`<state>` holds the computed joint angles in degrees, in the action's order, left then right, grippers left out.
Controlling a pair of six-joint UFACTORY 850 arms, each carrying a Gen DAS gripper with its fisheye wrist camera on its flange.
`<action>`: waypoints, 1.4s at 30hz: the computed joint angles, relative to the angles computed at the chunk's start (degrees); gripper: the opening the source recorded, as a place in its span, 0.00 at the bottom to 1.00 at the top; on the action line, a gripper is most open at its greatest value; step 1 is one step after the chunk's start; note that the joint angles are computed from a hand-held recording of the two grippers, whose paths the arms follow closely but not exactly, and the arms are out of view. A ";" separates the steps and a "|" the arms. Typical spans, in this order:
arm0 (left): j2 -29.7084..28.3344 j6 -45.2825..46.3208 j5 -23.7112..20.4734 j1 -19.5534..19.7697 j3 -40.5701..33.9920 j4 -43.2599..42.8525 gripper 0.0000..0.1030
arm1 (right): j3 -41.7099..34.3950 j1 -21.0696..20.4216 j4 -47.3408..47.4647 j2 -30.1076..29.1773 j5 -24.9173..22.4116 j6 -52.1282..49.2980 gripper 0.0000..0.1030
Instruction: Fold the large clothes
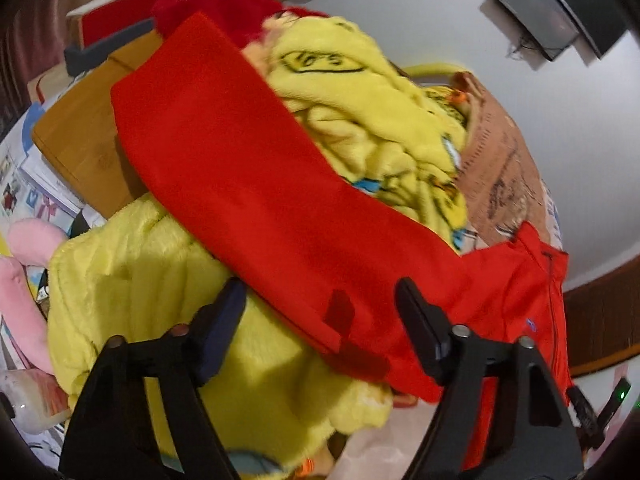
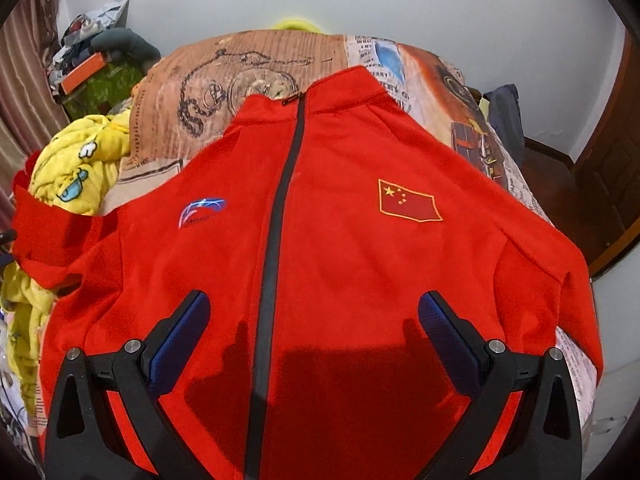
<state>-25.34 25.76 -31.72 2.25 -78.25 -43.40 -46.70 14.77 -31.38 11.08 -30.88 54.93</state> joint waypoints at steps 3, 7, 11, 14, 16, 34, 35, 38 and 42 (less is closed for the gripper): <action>-2.35 -5.53 2.74 -0.67 -2.33 6.03 0.55 | -0.03 -0.79 2.08 -0.69 0.48 -1.94 1.00; -3.58 -20.45 5.89 -2.18 -4.00 22.81 0.22 | 0.20 -1.80 5.58 -0.48 1.04 -4.50 1.00; -1.78 -28.50 9.88 -3.42 -2.88 32.23 0.06 | 0.99 -3.08 8.45 1.03 1.39 -6.43 1.00; 1.49 -27.26 13.38 -4.24 -1.17 31.55 0.04 | 1.27 -3.65 8.94 2.41 1.10 -6.78 1.00; 3.16 -26.23 15.14 -5.52 -1.24 30.97 0.03 | 1.38 -3.89 8.68 3.25 0.92 -6.88 1.00; 7.40 -4.73 18.13 -25.33 -11.47 9.17 0.02 | 4.56 -10.97 13.69 12.57 3.81 -15.29 1.00; 6.63 -5.62 17.68 -26.57 -12.32 10.04 0.02 | 4.83 -11.58 14.49 13.04 4.13 -16.21 1.00; 4.24 -8.76 15.82 -29.86 -14.52 13.41 0.02 | 5.57 -13.25 17.87 14.44 4.26 -20.28 1.00; 0.57 -12.30 12.46 -34.19 -16.60 17.44 0.02 | 7.04 -15.82 20.97 16.42 4.50 -24.68 1.00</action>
<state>-24.77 13.46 -19.26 -31.95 -94.85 -25.96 -39.66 -1.05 -10.41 27.49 -26.38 30.25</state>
